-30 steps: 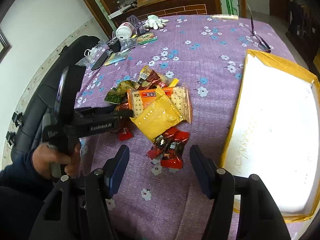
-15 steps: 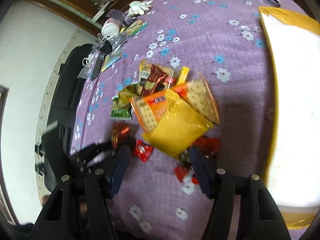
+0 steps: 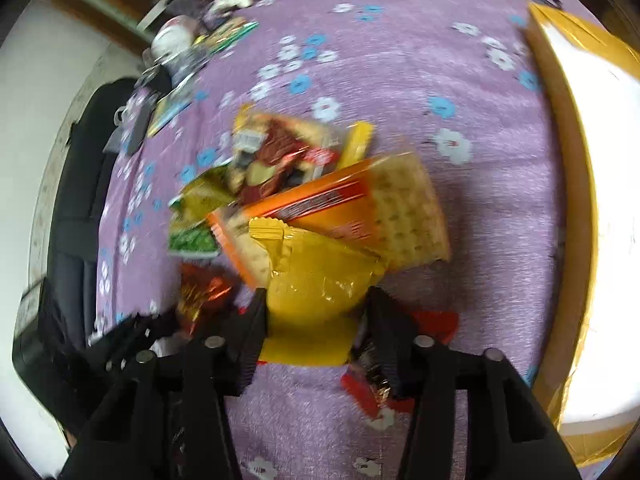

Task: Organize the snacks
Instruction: 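Grasp the red candy packet with the left tool while the right tool grasps the yellow packet, then carry both packets over the tray and open both tools to release them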

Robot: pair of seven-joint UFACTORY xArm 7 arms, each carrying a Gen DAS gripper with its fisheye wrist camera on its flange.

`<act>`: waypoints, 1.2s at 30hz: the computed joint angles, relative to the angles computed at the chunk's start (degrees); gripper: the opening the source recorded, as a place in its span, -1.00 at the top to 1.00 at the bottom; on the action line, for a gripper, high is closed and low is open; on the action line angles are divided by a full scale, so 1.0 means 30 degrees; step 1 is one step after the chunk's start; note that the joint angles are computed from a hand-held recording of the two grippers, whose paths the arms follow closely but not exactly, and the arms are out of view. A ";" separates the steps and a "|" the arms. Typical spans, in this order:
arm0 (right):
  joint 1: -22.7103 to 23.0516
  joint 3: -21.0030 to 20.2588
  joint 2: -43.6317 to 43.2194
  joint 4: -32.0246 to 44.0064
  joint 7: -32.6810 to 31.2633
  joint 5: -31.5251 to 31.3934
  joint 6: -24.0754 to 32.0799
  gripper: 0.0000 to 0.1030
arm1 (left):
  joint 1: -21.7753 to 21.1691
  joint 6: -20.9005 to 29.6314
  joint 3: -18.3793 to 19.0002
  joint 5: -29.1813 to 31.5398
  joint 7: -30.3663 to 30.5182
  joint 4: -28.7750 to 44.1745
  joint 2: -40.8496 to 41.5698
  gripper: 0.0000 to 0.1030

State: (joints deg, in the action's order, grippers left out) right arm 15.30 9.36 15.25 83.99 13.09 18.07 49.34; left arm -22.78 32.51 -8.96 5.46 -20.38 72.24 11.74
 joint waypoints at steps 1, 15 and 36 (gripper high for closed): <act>0.0183 0.0012 -0.0279 -0.0141 -0.0238 -0.0546 -0.0098 0.13 | 0.0193 -0.0003 -0.0110 -0.0534 0.0383 -0.0080 -0.0083 0.35; 0.1923 0.0359 -0.1116 -0.0434 -0.2635 -0.3819 0.2889 0.13 | 0.0438 0.0140 -0.0175 -0.1082 -0.0069 -0.2019 -0.1770 0.34; 0.1286 0.0111 -0.3667 -0.3480 -0.3456 -0.1631 -0.1358 0.15 | 0.0306 -0.0104 -0.0372 -0.0513 -0.0006 -0.1009 -0.1918 0.36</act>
State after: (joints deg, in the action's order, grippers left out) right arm 19.16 9.70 4.25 73.55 2.72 13.18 45.26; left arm -21.87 32.20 -10.07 3.92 -20.39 69.21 5.98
